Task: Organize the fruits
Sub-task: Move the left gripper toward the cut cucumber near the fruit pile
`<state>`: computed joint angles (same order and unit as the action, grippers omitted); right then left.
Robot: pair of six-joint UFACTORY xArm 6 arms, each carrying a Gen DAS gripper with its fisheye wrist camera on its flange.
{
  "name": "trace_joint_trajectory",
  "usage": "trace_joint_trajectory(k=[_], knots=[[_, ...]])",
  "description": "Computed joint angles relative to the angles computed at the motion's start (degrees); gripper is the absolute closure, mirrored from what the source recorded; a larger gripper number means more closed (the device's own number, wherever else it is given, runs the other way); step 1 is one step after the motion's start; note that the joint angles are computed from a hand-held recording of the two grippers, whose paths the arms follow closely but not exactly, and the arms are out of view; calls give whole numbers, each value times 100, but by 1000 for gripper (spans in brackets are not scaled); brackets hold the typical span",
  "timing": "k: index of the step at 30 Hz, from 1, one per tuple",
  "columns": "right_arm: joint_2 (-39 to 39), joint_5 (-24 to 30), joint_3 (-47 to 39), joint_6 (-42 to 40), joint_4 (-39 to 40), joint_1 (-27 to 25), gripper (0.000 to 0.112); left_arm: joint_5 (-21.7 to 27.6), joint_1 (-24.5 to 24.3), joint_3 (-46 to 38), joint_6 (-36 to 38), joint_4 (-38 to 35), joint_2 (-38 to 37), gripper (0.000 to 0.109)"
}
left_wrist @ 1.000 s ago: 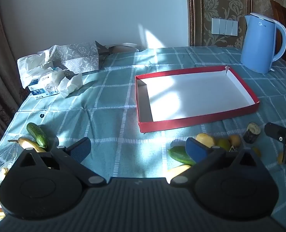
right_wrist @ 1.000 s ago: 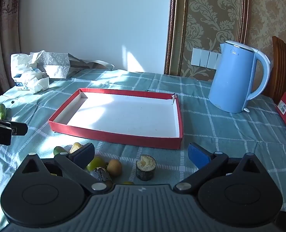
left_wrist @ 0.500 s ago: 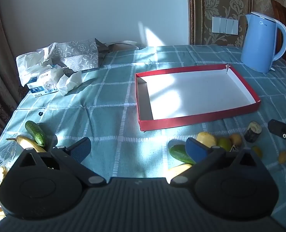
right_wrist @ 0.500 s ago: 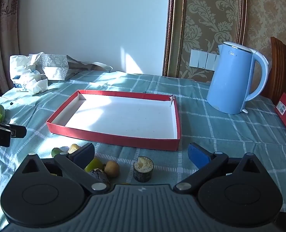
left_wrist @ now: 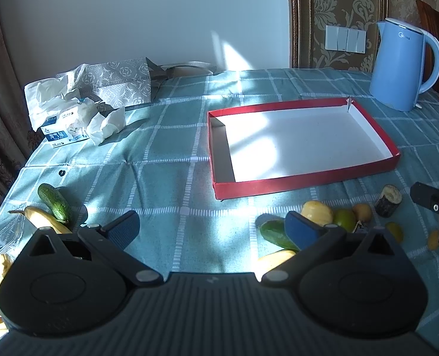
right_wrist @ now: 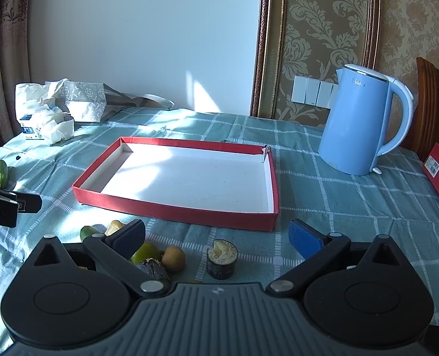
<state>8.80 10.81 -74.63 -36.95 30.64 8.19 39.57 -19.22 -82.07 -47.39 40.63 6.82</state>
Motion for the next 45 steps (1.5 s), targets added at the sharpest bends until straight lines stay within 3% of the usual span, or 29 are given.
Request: trace_joint_trajectory(k=[28,34,45], knots=[[-19,28,11,-53,-164,-70,9,-415,-50,183,84,67,-89,6],[-56,12,30,-354,166,-54,9,-421,-60,195,6,76,-72,6],[-161,-86,282,254,-344,-234,9,-609,-291,590,442,-383,-215,6]])
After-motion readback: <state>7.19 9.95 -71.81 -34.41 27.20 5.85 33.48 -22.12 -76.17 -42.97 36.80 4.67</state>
